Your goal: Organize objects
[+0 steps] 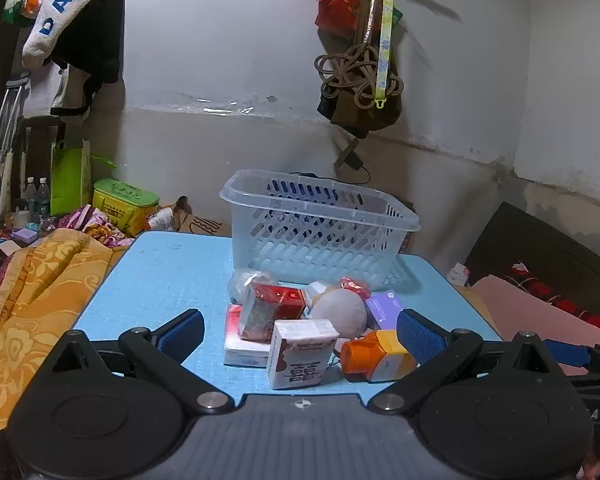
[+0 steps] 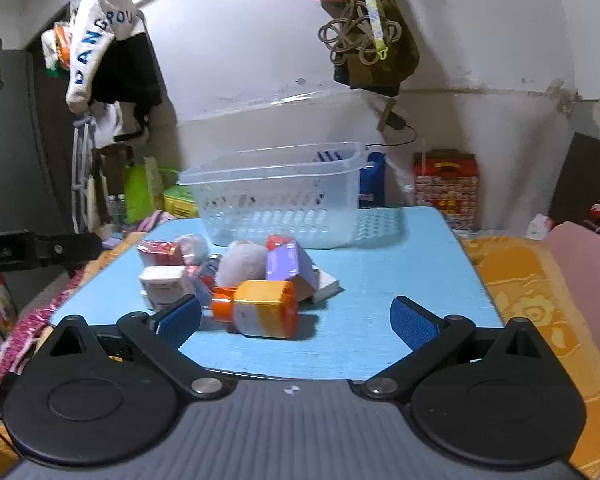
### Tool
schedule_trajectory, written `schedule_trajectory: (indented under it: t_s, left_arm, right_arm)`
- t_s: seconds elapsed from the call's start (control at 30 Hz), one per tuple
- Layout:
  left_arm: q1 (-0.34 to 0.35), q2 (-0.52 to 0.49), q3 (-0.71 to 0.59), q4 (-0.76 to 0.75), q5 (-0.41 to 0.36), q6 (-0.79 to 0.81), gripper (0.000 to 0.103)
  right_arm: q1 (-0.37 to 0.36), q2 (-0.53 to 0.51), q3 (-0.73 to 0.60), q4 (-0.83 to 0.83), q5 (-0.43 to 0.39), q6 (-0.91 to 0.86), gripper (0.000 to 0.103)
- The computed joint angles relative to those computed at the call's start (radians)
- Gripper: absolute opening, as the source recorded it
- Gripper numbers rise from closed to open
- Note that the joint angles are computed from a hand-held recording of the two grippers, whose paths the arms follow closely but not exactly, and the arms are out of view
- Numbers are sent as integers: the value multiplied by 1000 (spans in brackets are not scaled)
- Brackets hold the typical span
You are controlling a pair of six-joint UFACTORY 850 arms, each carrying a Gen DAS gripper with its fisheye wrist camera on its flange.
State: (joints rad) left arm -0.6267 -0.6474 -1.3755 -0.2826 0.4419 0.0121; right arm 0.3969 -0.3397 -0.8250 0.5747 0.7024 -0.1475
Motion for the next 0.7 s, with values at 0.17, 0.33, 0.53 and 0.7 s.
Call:
schedule_trajectory:
  t_s: [0.17,0.33,0.53,0.7]
  left_arm:
    - [-8,-7,-6,-68,0,79,103]
    - [-11,-6,-1,-123,7,135,103]
    - [-12,-6,-3,-170,-3,171,103]
    - [-15,-7,-4,-195,-5,194,103]
  right_arm:
    - [-7,0,8,-73,-4,49,103]
    - [4,6,15,-65,18,18,103]
    - [2,11,23,-82,29,28,103]
    - [4,10,24,-86,34,29,103]
